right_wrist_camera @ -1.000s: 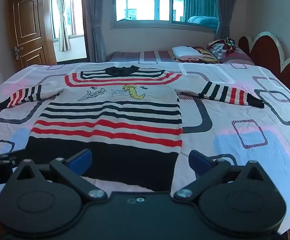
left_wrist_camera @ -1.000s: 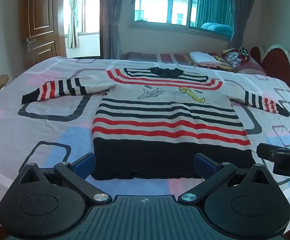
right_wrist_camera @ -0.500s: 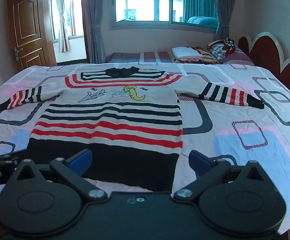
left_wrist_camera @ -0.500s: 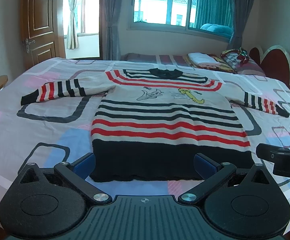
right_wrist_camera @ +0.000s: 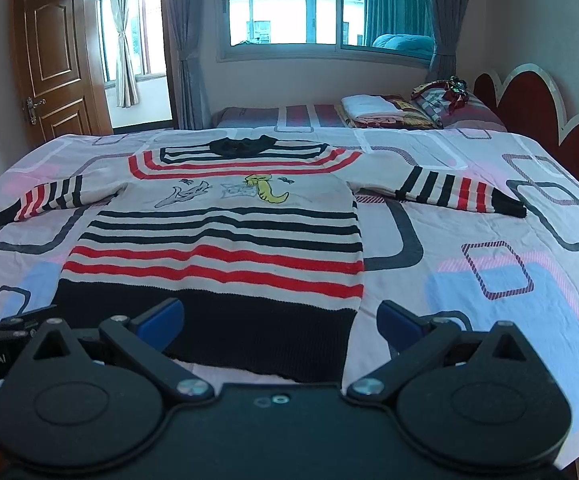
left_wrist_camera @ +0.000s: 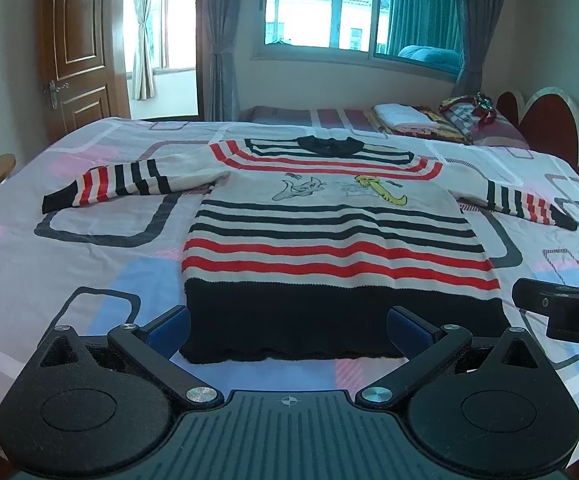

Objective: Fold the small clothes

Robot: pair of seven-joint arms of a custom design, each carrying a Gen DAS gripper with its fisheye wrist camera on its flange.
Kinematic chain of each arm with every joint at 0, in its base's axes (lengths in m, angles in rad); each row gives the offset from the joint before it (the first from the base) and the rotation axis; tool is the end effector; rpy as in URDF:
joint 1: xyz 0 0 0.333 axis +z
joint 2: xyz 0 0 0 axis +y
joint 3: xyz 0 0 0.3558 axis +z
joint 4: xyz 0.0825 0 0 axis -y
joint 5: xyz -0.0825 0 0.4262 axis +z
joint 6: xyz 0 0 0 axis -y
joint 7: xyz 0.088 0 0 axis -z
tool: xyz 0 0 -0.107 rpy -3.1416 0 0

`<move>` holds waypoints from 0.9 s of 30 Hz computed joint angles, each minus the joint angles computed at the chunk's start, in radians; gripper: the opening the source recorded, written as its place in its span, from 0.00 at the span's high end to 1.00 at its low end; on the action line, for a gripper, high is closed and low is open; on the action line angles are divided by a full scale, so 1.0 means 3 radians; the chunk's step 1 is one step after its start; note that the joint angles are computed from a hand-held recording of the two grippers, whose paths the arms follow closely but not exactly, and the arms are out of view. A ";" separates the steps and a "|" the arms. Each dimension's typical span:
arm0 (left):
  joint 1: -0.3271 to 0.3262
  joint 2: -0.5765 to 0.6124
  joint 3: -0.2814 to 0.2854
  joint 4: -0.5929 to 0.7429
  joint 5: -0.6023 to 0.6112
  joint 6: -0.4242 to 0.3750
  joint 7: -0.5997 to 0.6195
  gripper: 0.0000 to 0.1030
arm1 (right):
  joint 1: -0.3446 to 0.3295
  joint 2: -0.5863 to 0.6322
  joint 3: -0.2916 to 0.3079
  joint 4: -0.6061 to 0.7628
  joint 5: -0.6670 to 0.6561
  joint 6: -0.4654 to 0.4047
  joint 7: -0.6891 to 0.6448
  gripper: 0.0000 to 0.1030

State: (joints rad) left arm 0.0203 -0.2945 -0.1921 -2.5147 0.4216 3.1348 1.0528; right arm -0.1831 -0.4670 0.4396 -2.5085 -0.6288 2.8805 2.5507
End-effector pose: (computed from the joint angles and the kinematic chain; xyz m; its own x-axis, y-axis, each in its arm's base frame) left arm 0.4857 -0.1258 0.4990 -0.1022 -0.9946 0.0190 -0.6110 0.0477 -0.7902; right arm 0.4463 0.1705 0.5238 -0.1361 -0.9907 0.0042 -0.6071 0.0800 -0.7906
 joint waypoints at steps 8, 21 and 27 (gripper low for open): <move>0.0030 0.0007 -0.0023 0.0004 0.0030 0.0011 -0.0028 0.00 | 0.0012 0.0020 -0.0018 0.0016 -0.0009 0.0000 -0.0012 0.01; 0.0021 0.0012 -0.0020 0.0010 0.0046 0.0006 -0.0035 0.00 | 0.0007 0.0030 -0.0026 0.0026 -0.0054 -0.0005 0.0029 0.01; 0.0057 0.0015 -0.0051 0.0016 0.0069 0.0017 -0.0052 0.00 | 0.0004 0.0044 -0.0031 0.0039 -0.0080 -0.0006 0.0048 0.01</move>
